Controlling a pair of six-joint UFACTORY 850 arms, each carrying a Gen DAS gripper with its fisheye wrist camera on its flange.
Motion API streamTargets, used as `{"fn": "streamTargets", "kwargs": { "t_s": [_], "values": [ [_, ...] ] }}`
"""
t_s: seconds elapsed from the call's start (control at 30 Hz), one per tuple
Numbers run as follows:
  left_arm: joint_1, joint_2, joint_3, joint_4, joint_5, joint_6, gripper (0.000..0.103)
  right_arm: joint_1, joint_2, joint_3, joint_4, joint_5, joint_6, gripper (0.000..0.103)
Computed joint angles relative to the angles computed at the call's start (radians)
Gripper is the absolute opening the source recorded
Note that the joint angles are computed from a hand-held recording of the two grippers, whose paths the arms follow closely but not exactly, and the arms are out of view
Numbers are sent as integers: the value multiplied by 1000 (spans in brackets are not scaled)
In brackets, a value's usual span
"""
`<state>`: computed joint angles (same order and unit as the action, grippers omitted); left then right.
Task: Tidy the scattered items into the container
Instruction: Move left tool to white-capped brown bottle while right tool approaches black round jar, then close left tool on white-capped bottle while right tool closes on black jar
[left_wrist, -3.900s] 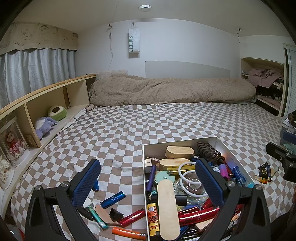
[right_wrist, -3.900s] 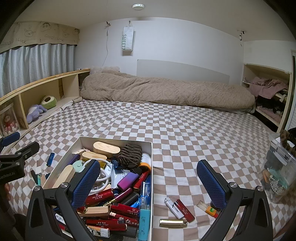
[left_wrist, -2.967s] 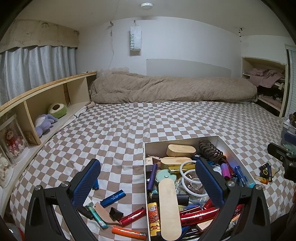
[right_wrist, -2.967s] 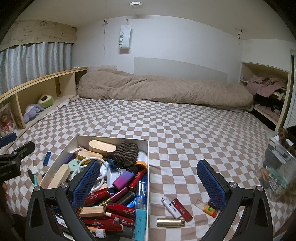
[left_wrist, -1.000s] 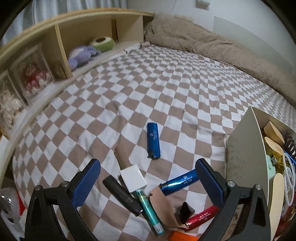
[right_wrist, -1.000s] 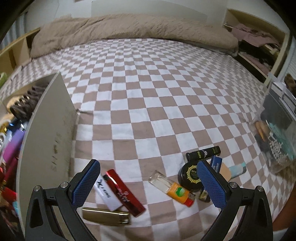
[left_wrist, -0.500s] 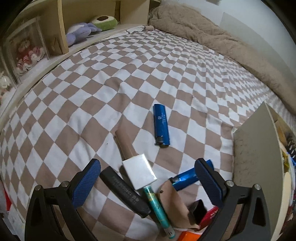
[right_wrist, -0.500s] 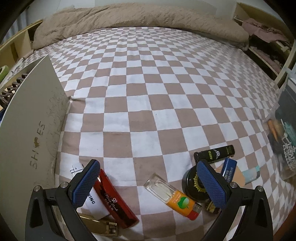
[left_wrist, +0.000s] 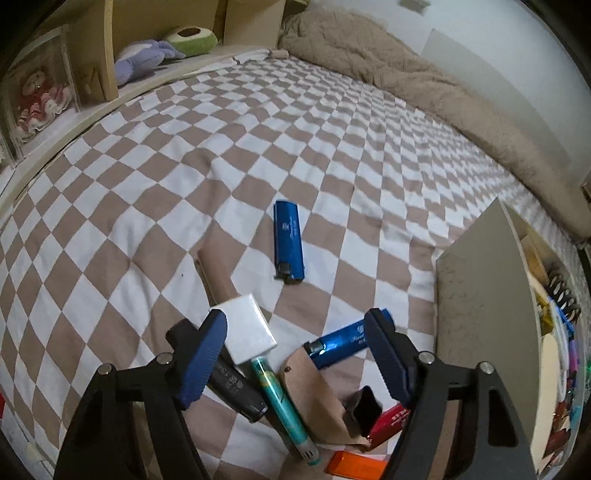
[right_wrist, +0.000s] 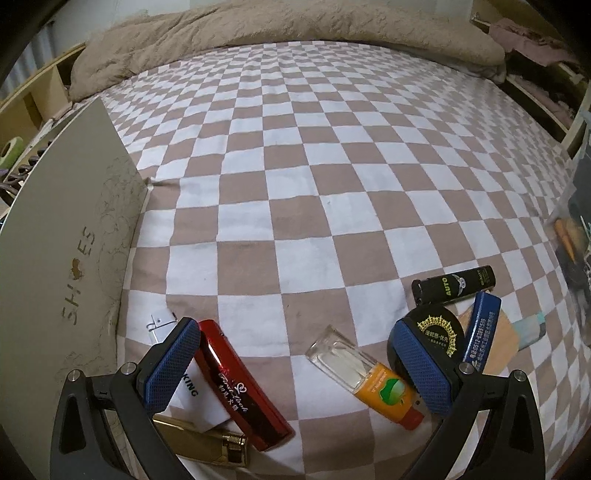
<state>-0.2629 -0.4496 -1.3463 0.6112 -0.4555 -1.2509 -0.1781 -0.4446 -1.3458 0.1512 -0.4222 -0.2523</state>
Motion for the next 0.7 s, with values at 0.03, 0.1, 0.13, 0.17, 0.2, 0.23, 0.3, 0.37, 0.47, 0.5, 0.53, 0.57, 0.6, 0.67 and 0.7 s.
{"fn": "streamTargets", "kwargs": {
  "t_s": [0.03,0.1,0.13,0.17,0.2,0.23,0.3,0.37,0.47,0.5,0.53,0.57,0.6,0.67,0.7],
  "values": [
    [0,-6,-6,1,-18,-5,77,-4,2,1,27,0,-20,103],
    [2,-14,-11,0,-43,-11,77,-16,6,3,110,-4,-83,103],
    [5,-17,-12,-9,-47,-5,77,-23,10,6,151,-5,-110,103],
    [9,-21,-14,-25,-48,9,77,-26,14,12,158,-1,-103,103],
    [12,-25,-17,-35,-49,19,77,-30,16,11,133,5,-66,103],
    [11,-28,-18,-32,-51,22,77,-34,22,15,106,17,-26,103],
    [5,-40,-31,-13,-75,24,77,-53,33,18,145,26,-20,103],
    [-5,-62,-56,7,-113,38,77,-87,42,28,329,19,-137,103],
    [-20,-95,-92,37,-176,62,77,-127,52,34,505,0,-213,103],
    [-21,-101,-98,45,-188,64,77,-139,51,37,514,6,-199,103],
    [-21,-105,-100,50,-192,64,77,-149,48,31,492,11,-156,103],
    [-18,-107,-102,48,-192,64,77,-158,46,27,473,13,-121,103],
    [-15,-108,-103,43,-193,66,76,-165,45,27,462,14,-90,103],
    [-11,-110,-104,40,-210,71,59,-187,36,25,464,4,-67,103],
    [-11,-111,-104,43,-218,69,56,-190,23,11,465,-5,-56,103]
  ]
}}
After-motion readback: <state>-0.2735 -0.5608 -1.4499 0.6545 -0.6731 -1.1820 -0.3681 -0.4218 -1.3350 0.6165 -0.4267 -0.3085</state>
